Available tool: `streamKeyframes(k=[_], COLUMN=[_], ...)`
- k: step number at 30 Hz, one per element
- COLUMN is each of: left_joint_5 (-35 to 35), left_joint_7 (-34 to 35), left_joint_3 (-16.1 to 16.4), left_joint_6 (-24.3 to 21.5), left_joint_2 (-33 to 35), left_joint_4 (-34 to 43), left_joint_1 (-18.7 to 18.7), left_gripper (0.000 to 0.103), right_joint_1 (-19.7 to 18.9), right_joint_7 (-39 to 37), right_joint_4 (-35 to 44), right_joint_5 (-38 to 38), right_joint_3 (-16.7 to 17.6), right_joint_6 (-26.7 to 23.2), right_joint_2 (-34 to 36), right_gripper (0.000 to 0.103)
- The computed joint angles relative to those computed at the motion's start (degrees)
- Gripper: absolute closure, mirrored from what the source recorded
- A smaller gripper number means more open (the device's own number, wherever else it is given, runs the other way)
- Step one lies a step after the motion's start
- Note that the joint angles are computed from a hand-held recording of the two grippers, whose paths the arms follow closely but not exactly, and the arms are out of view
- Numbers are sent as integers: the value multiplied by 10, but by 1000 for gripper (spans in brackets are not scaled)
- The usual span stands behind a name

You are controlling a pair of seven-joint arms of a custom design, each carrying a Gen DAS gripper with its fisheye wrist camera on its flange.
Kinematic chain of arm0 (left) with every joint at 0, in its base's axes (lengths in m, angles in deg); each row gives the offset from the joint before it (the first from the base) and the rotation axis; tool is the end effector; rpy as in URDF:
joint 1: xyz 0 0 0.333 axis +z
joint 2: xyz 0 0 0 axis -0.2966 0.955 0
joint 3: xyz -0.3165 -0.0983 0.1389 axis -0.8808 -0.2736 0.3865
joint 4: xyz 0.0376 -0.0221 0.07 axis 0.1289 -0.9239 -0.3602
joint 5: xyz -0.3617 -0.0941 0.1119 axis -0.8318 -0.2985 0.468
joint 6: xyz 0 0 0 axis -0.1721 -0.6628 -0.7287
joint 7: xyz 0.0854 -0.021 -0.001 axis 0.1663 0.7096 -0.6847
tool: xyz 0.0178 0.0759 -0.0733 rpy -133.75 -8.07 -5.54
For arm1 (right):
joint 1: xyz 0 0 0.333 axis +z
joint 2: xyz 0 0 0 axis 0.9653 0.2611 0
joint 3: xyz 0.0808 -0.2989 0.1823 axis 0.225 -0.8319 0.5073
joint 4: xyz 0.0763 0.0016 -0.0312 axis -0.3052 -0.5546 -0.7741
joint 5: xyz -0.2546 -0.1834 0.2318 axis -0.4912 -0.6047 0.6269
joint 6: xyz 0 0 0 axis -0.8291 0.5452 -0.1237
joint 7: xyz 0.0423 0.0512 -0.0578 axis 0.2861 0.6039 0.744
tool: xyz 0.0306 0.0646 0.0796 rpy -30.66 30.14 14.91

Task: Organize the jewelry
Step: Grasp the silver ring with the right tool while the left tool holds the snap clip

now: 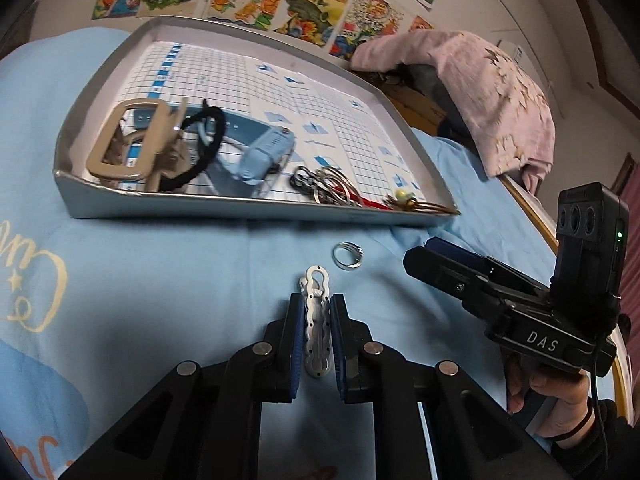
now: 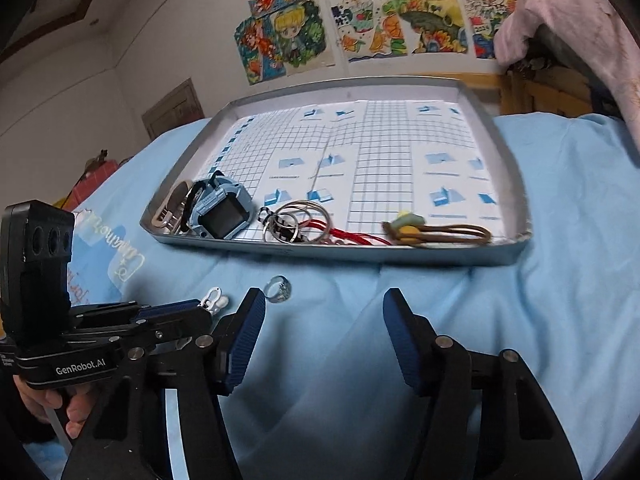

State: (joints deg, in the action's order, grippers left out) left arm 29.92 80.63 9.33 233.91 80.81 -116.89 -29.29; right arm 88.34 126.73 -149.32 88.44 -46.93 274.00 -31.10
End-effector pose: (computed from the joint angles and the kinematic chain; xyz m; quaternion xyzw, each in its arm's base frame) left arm 0.5697 -0.2596 0.4477 -0.6354 0.6443 -0.4056 0.1290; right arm 0.6357 0.3281 0.4285 -0.7148 0.5274 -0.1532 0.4329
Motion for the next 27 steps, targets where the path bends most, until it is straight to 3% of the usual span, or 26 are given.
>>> streamKeyframes(k=[2,5,10,13,22,27], left_joint_5=[0,-2,-21,-43,-84,-88], left_joint_7=[-4,-20,-36,-31,-6,-4], left_joint_3=[10,62,126,146,91,70], left_joint_6=[4,15,37,54,95,102], left_joint_2=[0,-1,-5,-6,-2,1], left_joint_4=[-1,-3,-16,-26,-42,-43], left_joint_1=[-7,-52,-107,-126,-79,-61], left_gripper=[90,90,90,90,90,90], right_joint_1=[6,15,49,76,115,128], right_joint_7=[-4,-18,-35,-33,-20,-20], right_joint_4=[15,40,69,85,108,117], right_joint_5=[-3,-3,4,6,-1,-15], right_joint_3=[-2,-5,-32,-62,-101,-113], right_joint_6=[-12,-42,-78,-99,-123,-131], right_joint_2=[7,19,28,32,38,43], right_gripper=[48,55,60,60,70,86])
